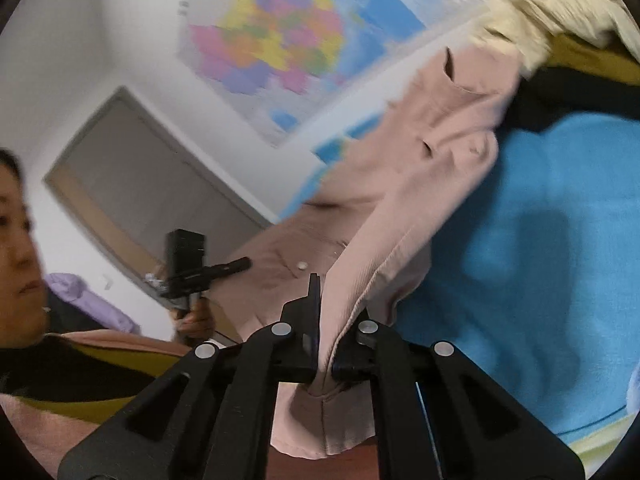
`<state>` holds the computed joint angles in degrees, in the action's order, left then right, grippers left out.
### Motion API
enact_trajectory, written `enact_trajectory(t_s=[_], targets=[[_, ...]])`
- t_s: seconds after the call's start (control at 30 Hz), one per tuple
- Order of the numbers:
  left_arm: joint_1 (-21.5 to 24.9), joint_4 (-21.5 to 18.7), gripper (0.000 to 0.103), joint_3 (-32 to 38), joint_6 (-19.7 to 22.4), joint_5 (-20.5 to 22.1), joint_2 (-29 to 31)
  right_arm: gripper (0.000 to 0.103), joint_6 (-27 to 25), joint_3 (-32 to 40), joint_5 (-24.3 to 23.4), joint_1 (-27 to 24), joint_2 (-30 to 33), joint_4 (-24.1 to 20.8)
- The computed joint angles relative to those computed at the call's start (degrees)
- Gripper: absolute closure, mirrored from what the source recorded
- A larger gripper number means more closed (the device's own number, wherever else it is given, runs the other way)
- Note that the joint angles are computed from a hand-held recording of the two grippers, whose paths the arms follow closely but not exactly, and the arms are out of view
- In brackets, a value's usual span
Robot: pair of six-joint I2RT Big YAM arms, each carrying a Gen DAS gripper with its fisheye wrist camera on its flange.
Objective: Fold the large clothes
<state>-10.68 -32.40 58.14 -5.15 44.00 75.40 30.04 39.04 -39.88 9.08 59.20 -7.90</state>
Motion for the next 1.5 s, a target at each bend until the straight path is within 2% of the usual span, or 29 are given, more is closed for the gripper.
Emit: enact_trajectory(t_s=[0.07, 0.13, 0.17, 0.23, 0.3, 0.37, 0.43, 0.47, 0.5, 0.53, 0.57, 0.63, 0.7, 0.83, 1.0, 1.17, 1.23, 1.33, 1.5], targets=[[0.3, -1.1, 0.1, -0.4, 2.1, -1.5, -1.4, 0.097, -2.9, 0.2, 0.9, 1.0, -0.4, -3.1], [0.3, -3.8, 0.1, -0.2, 4.0, -1.9, -0.3, 0.078, -1.6, 0.1, 1.9, 1.3, 1.5, -5.2], [0.3, -5.1, 0.099, -0.2, 4.7, -2.2, 0.7, 0.066, -1.6, -0.1, 2.2, 1.2, 2.5, -6.2], [0.2, -6.6, 0.096, -0.5, 6.6, -2.2, 2.3, 0.059, -2.3, -0.4, 3.7, 1.5, 4.5, -8.6], [0.2, -7.7, 0.084, -0.8, 6.9, -2.1, 4.1, 0.04, -4.0, -1.0, 4.3, 1.8, 5.2, -10.4], [0.3, -7.8, 0.053, -1.2, 7.3, -1.4, 5.1, 0.036, -2.9, -2.3, 3.4, 2.1, 5.4, -9.2], [-0.2, -8.8, 0.049, -1.1, 8.4, -1.5, 6.0, 0.036, -1.9, -3.3, 2.9, 2.3, 5.1, -7.8], [-0.9, -8.4, 0.049, -1.2, 8.6, -2.5, 5.9, 0.042, -2.2, -3.1, 3.3, 2.4, 5.0, -8.0], [-1.4, -8.2, 0.051, -1.2, 8.6, -3.3, 5.9, 0.061, -2.4, -3.0, 3.6, 2.6, 4.7, -8.1], [-1.8, -7.7, 0.066, -1.3, 8.4, -4.2, 5.6, 0.074, -2.1, -3.2, 3.8, 2.7, 4.2, -7.8], [-2.0, -7.3, 0.089, -1.1, 7.8, -5.3, 5.6, 0.089, -1.1, -3.4, 3.0, 2.3, 3.9, -6.8], [-1.3, -7.4, 0.099, -0.4, 6.1, -5.0, 5.7, 0.091, 0.6, -3.6, 2.4, 2.0, 2.8, -4.8], [-0.3, -5.7, 0.1, -0.4, 4.1, -3.5, 4.8, 0.093, 1.3, -3.1, 2.4, 1.9, 2.1, -4.0], [1.0, -3.7, 0.1, 0.9, 2.5, -1.2, 2.3, 0.094, 4.9, -1.7, 2.0, -0.1, 0.3, 1.3], [1.5, -4.9, 0.101, 5.2, 2.4, -0.9, 2.5, 0.094, 6.4, 2.7, 1.5, -2.4, 2.0, 2.9], [2.4, -6.6, 0.1, 12.2, -0.6, 0.0, 6.5, 0.094, 7.3, 8.3, 1.6, -4.0, 5.9, 3.2], [2.4, -8.2, 0.1, 16.6, -1.7, -0.9, 9.0, 0.094, 7.1, 11.5, 2.1, -4.6, 8.1, 2.7], [2.0, -9.9, 0.1, 22.6, -0.9, -2.2, 12.4, 0.094, 8.6, 16.2, 1.5, -5.9, 12.4, 3.0], [1.0, -14.3, 0.1, 33.6, 0.3, -4.9, 19.5, 0.094, 8.9, 24.5, 2.5, -7.2, 19.1, -0.2]])
